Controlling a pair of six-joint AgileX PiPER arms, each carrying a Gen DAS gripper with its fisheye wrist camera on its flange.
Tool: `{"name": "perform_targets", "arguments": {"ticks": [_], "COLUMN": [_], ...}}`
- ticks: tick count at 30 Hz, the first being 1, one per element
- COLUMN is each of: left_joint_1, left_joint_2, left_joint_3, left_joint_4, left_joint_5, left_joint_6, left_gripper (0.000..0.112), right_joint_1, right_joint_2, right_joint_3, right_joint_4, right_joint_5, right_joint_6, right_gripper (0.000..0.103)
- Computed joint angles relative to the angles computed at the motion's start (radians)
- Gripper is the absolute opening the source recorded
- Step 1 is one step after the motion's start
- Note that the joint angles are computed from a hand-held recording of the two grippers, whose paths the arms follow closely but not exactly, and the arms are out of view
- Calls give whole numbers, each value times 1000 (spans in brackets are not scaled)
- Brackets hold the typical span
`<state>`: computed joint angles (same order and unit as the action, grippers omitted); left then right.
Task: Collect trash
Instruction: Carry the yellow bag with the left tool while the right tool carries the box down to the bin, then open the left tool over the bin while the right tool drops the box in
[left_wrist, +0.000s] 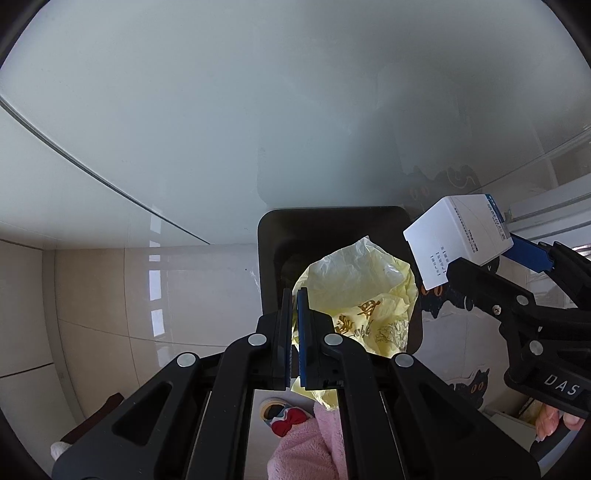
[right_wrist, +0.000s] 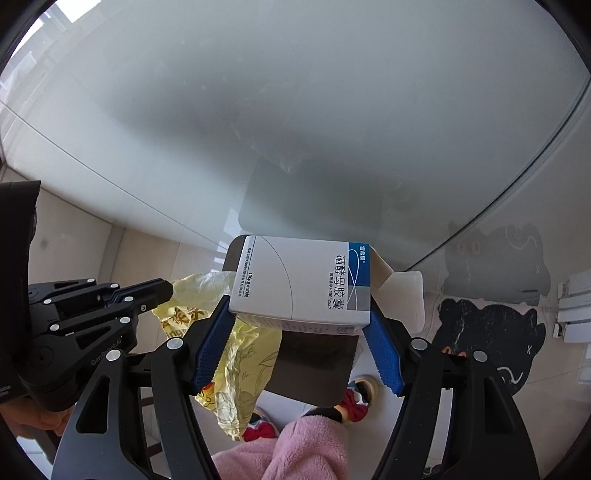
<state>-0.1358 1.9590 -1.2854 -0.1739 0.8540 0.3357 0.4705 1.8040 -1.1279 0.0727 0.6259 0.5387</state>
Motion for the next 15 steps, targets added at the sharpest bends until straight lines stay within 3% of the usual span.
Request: {"name": "perform_targets", "arguments": {"ticks": [10, 15], "left_joint_1": [5, 22], "left_joint_2": [30, 31], "left_joint_3": [-92, -144], "left_joint_4": [-36, -60], "left_joint_5": [97, 148], "left_joint_6": [-1, -4], "left_gripper": [12, 33], "right_joint_1": [7, 15], "right_joint_2": [24, 36], "right_joint_3": [-34, -47], "right_joint_4": [19, 12], "right_joint_5": [56, 73], "right_joint_6": [-54, -86], "right_gripper": [75, 89]}}
